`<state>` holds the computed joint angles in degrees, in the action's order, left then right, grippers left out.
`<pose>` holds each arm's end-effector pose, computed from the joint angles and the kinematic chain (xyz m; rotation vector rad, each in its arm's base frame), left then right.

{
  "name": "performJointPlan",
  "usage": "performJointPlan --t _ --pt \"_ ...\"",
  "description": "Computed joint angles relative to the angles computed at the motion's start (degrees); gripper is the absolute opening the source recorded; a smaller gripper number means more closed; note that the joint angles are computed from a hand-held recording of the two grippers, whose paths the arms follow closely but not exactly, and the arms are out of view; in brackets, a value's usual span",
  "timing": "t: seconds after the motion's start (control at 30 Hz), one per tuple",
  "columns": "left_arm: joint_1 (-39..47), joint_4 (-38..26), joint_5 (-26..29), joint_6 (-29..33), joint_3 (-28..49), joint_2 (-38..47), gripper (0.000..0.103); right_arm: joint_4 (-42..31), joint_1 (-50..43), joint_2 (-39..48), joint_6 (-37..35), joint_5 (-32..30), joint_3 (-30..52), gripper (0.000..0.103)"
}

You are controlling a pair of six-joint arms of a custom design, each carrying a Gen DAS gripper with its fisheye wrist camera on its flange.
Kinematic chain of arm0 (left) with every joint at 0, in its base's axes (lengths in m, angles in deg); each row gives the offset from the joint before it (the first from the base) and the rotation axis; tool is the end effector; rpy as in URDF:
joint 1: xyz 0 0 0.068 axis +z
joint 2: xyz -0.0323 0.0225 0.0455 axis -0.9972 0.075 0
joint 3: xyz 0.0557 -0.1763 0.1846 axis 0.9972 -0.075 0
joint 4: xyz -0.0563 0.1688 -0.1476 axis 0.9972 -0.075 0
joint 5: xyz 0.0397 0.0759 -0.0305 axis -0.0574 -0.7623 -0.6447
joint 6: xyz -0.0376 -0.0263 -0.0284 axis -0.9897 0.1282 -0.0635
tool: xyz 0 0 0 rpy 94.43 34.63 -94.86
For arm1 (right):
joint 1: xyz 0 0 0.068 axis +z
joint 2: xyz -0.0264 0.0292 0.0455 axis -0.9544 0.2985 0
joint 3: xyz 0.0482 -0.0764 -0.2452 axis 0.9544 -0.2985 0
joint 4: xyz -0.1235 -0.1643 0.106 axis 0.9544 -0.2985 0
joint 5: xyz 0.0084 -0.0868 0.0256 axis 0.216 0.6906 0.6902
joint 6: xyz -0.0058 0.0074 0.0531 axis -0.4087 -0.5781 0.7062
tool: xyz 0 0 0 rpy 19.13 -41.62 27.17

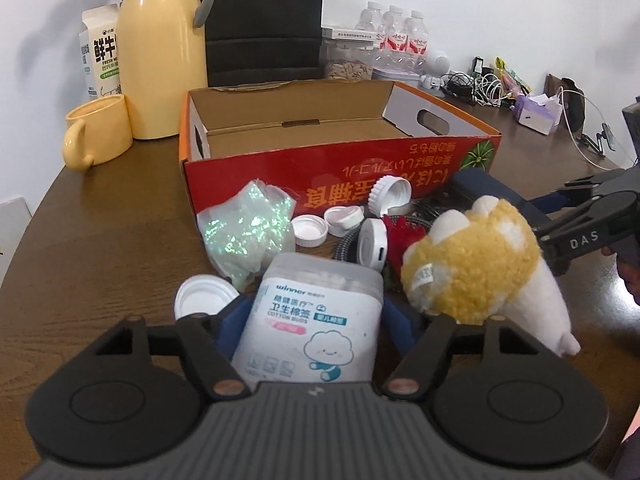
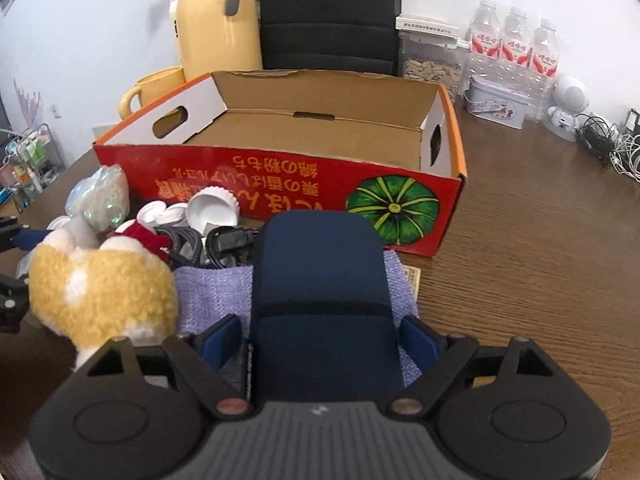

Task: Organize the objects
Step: 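Grasp the white cotton-swab tub with the left gripper while the right grasps the navy pencil case, then carry the tub and pencil case into the cardboard box and release both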

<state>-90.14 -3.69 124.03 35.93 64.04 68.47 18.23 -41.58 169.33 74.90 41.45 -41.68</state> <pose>0.3322 -0.0482 0.0947 1.1355 2.0720 -0.5708 0.1780 0.0871 0.0844 0.3979 2.3911 -0.1046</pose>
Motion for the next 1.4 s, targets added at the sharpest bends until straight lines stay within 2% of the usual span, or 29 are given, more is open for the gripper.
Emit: performJointPlan --t 0.17,0.37,0.57,0.7,0.87,1.0,1.13,1.27,1.4 --pt "0.4 4.3 -0.6 -1.7 -5.2 -2.7 0.070 -0.6 0.6 -2.1 1.6 0.9 -1.0 0.067" --pt "2.4 5.8 1.5 -3.5 -8.0 -5.7 0.069 -2.3 4.7 -5.6 6.2 3.8 -3.2 0.063" --pt "4.7 7.4 3.3 -5.8 -10.0 -9.7 0.068 -11.2 12.6 -9.8 12.6 11.5 -1.6 0.063" --pt "4.6 8.2 4.4 -8.7 -9.9 -12.1 0.068 -15.7 15.7 -12.4 13.6 15.7 0.3 0.062" --pt "3.2 10.2 4.7 -15.1 -8.5 -14.6 0.067 -16.3 15.3 -15.1 10.1 18.7 2.3 0.062" --pt "0.6 14.7 4.8 -23.4 -6.7 -16.7 0.067 -12.3 12.0 -16.1 3.3 19.7 4.0 0.062" --pt "-4.8 18.6 0.9 -31.3 -2.9 -16.2 0.067 -6.6 6.7 -14.2 -4.7 18.3 7.7 0.062" --pt "-10.5 22.3 -6.3 -36.6 1.3 -12.8 0.068 -0.6 0.6 -9.8 -11.0 14.6 12.3 0.062" --pt "-14.5 22.1 -11.6 -40.2 8.5 -6.5 0.068 4.5 -5.2 -3.8 -14.6 12.0 16.1 0.062"
